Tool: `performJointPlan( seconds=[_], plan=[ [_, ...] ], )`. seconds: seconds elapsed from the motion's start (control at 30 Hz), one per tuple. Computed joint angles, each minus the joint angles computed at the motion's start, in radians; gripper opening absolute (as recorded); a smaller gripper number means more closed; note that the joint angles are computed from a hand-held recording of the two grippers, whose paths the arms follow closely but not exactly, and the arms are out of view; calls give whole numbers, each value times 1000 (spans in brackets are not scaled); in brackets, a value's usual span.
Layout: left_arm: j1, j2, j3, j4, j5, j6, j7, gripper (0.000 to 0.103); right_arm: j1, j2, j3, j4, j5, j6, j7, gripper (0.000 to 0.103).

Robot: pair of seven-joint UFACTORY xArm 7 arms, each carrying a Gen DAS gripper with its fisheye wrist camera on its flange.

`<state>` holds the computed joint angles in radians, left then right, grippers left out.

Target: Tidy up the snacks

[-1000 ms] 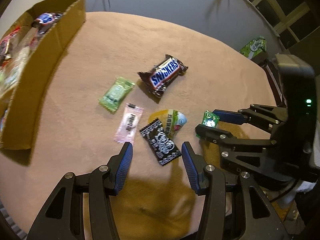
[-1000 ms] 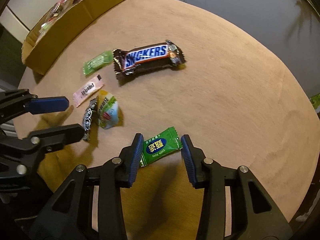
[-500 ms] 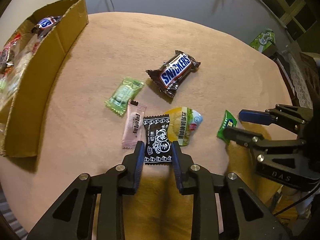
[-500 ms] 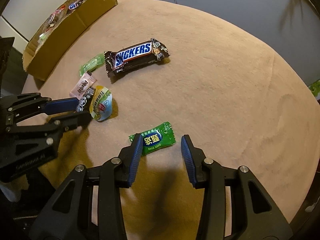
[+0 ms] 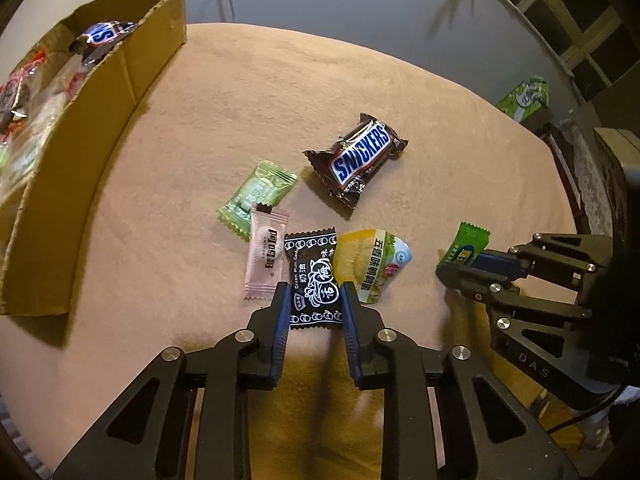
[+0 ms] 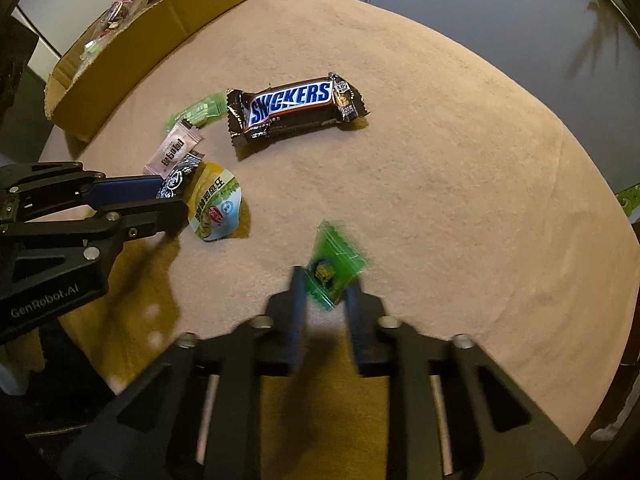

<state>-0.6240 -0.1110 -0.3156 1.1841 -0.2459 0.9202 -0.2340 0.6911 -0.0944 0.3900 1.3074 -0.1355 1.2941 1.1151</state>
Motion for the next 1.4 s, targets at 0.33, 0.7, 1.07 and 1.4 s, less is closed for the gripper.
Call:
performJointPlan(
  seconds=[0.33,0.7,1.07,1.4],
  plan=[
    [16,-37,18,-20,-38,8,19,23,-36,-96,-20,-74,59,-49,-36,7],
    [34,-95,25,-29,-39,-2,13,23,-95,-189,-5,-86,89,-47,-51,7],
    [40,-104,18,-39,-20,-16,-8,23,-110,-173,10,-80,88,47,15,48],
    [42,-114,19,-48,-2,-24,-31,23,-103,-100,-1,-43,73,37,-44,22]
  ],
)
